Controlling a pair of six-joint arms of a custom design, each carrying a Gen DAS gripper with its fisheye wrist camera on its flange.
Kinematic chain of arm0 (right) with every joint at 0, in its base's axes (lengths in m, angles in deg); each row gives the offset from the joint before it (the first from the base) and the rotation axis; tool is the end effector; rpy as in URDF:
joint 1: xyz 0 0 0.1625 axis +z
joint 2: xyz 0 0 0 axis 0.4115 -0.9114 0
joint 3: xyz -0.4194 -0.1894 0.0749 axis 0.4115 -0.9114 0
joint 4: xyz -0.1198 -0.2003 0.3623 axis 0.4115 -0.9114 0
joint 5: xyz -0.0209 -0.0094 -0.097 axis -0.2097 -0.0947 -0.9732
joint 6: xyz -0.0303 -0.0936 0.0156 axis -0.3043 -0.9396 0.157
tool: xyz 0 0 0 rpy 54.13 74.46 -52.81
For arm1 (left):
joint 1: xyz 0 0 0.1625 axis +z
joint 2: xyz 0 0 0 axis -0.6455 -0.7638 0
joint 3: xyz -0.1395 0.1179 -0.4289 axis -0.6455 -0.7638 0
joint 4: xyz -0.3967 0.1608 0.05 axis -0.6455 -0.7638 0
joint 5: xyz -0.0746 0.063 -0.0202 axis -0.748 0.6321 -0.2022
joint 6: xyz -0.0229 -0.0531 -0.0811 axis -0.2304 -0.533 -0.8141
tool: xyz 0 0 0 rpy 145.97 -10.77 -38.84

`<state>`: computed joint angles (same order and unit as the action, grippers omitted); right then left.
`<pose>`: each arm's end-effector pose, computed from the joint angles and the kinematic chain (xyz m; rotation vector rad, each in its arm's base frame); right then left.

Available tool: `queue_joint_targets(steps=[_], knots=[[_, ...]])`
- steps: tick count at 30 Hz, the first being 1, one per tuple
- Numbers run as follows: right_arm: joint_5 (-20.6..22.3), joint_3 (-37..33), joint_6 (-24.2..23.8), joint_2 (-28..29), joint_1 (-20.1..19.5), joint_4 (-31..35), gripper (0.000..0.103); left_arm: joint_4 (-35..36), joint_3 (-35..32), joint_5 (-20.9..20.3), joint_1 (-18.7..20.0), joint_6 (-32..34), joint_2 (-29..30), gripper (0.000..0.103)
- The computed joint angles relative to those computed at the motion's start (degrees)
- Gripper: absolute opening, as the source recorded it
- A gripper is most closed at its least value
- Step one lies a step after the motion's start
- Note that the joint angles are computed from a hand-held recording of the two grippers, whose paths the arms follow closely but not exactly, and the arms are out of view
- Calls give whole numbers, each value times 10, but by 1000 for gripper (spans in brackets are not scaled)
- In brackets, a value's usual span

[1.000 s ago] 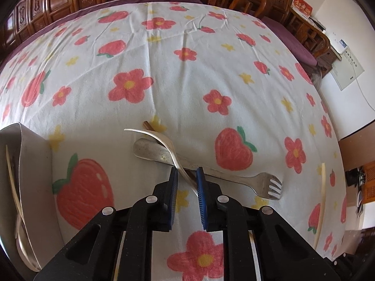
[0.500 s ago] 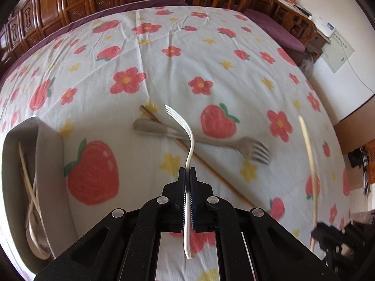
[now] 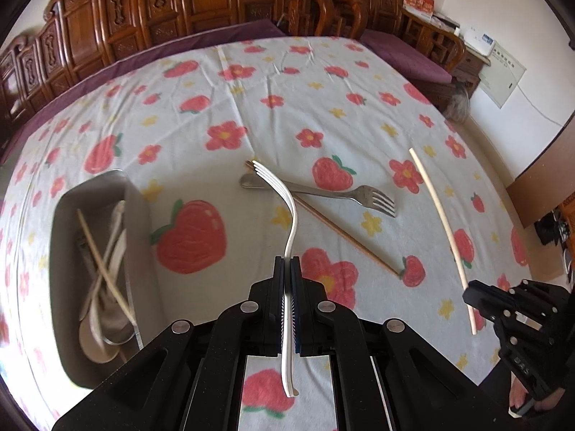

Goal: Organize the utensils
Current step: 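Carry the white fork over the grey tray with the left gripper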

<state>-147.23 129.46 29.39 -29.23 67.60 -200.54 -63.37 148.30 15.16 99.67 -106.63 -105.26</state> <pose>0.1358 -0.8135 0.1511 0.8726 -2.6063 0.4395 -0.2298 -0.7997 0.1608 0.1714 2.3488 -0.6046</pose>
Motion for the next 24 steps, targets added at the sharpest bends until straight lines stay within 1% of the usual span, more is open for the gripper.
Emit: queue_joint_targets(steps=[7, 13, 17, 24], knots=[[5, 10, -10, -3, 6, -3, 6, -39, 45, 6, -9, -1, -35, 3], [17, 26, -26, -9, 19, -10, 6, -66, 79, 10, -12, 2, -60, 3], [25, 29, -24, -9, 28, -9, 6, -78, 93, 16, -12, 7, -74, 3], [15, 22, -23, 7, 48, 3, 6, -125, 126, 37, -13, 24, -105, 3]])
